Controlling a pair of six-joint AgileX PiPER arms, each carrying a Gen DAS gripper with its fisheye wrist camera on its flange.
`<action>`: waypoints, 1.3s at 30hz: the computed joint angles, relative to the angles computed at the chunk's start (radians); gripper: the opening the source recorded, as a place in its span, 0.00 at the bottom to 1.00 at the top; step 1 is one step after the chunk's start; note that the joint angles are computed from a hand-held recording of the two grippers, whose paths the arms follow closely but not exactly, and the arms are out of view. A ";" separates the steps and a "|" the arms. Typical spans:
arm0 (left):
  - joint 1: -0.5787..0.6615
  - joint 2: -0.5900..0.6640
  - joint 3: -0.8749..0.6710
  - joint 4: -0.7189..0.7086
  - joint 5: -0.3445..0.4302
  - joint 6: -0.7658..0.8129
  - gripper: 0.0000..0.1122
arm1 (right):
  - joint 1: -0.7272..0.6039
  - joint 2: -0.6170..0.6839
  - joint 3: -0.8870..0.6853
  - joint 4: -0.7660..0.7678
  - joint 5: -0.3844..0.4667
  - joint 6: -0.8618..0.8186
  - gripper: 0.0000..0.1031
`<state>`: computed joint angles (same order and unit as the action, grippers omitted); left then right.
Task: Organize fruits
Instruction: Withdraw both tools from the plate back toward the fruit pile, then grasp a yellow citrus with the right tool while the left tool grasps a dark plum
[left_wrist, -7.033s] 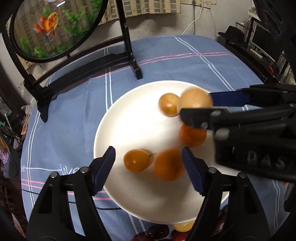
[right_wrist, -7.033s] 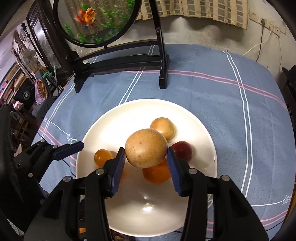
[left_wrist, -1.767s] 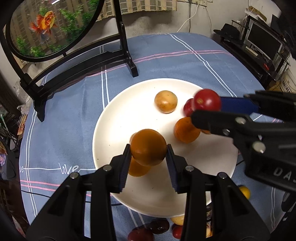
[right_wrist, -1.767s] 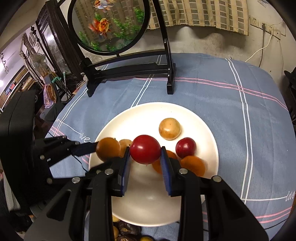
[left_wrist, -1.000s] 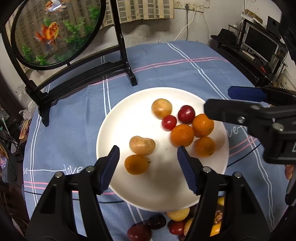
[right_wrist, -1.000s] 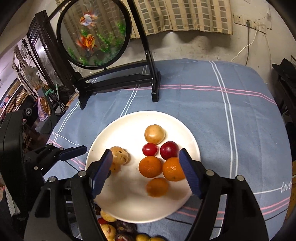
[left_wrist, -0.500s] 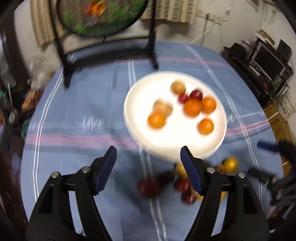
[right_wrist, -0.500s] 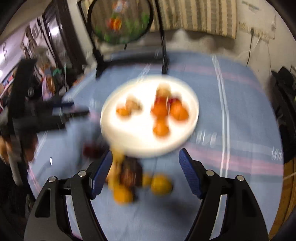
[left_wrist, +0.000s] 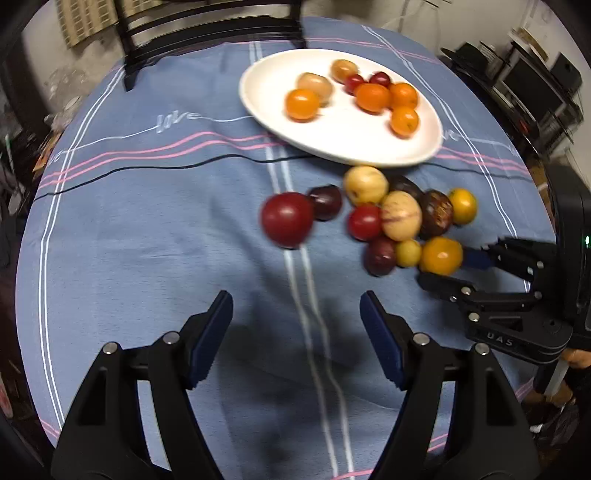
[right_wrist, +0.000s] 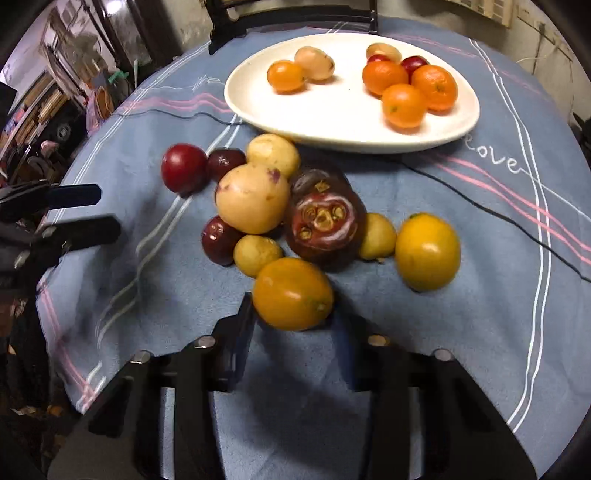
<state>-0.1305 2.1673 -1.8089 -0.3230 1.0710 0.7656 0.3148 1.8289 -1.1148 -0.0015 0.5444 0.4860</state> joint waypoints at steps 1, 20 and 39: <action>-0.005 -0.001 0.005 -0.008 0.000 0.012 0.65 | -0.001 -0.015 0.011 0.017 -0.007 -0.019 0.38; -0.132 0.155 -0.136 -0.058 0.023 0.046 0.39 | -0.080 -0.180 0.235 0.182 -0.094 -0.051 0.38; -0.066 0.041 -0.048 -0.111 0.052 0.072 0.29 | -0.064 -0.207 0.225 0.145 -0.092 -0.014 0.38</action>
<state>-0.1965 2.2086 -1.8565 -0.4342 1.1232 0.8374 0.2507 1.6218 -0.8897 0.1434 0.4522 0.4718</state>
